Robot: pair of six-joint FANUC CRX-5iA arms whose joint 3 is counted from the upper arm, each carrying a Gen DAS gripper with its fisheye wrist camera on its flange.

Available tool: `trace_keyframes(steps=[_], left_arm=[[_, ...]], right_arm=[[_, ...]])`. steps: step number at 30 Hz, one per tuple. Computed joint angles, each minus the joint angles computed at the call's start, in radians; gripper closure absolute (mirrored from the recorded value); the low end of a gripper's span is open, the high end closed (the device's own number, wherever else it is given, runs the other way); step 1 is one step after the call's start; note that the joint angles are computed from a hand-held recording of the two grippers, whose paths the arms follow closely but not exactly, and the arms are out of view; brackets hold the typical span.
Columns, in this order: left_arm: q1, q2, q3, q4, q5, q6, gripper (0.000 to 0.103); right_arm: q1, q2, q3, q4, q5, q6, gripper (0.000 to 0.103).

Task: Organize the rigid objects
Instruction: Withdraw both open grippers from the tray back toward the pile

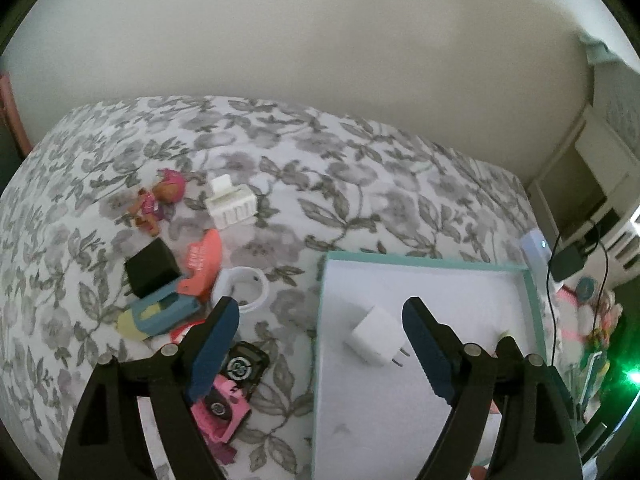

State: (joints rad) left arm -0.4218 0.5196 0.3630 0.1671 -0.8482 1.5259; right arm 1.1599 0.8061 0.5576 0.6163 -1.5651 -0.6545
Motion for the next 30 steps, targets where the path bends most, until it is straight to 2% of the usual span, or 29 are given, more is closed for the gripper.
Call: trace_keyframes(steps=[3, 7, 9, 12, 18, 20, 24, 27, 30], left_arm=[[0.018, -0.016, -0.015, 0.012, 0.006, 0.015, 0.019], [0.042, -0.046, -0.036, 0.001, 0.023, 0.050, 0.019], [0.057, -0.063, -0.047, -0.007, 0.032, 0.072, 0.019], [0.076, -0.082, -0.056, -0.024, 0.040, 0.104, 0.019], [0.111, -0.114, -0.053, -0.097, 0.027, 0.162, 0.019], [0.122, -0.120, -0.045, -0.125, 0.013, 0.178, 0.019], [0.127, -0.122, 0.001, -0.242, -0.051, 0.241, 0.019], [0.130, -0.118, 0.034, -0.321, -0.109, 0.270, 0.019], [0.145, -0.109, 0.052, -0.343, -0.153, 0.273, 0.019]], right_arm=[[0.002, 0.005, 0.008, 0.038, -0.004, 0.008, 0.000], [0.002, -0.014, -0.022, 0.075, 0.060, 0.024, 0.000], [0.000, 0.010, 0.033, 0.072, 0.027, 0.077, 0.000], [0.006, 0.035, 0.075, 0.122, -0.010, 0.114, 0.000], [0.014, 0.127, 0.246, 0.205, -0.132, 0.204, 0.000], [0.018, 0.168, 0.317, 0.238, -0.190, 0.219, 0.000], [0.021, 0.193, 0.369, 0.276, -0.195, 0.240, 0.000], [0.020, 0.203, 0.392, 0.298, -0.156, 0.263, 0.000], [0.016, 0.269, 0.522, 0.293, -0.129, 0.356, 0.000]])
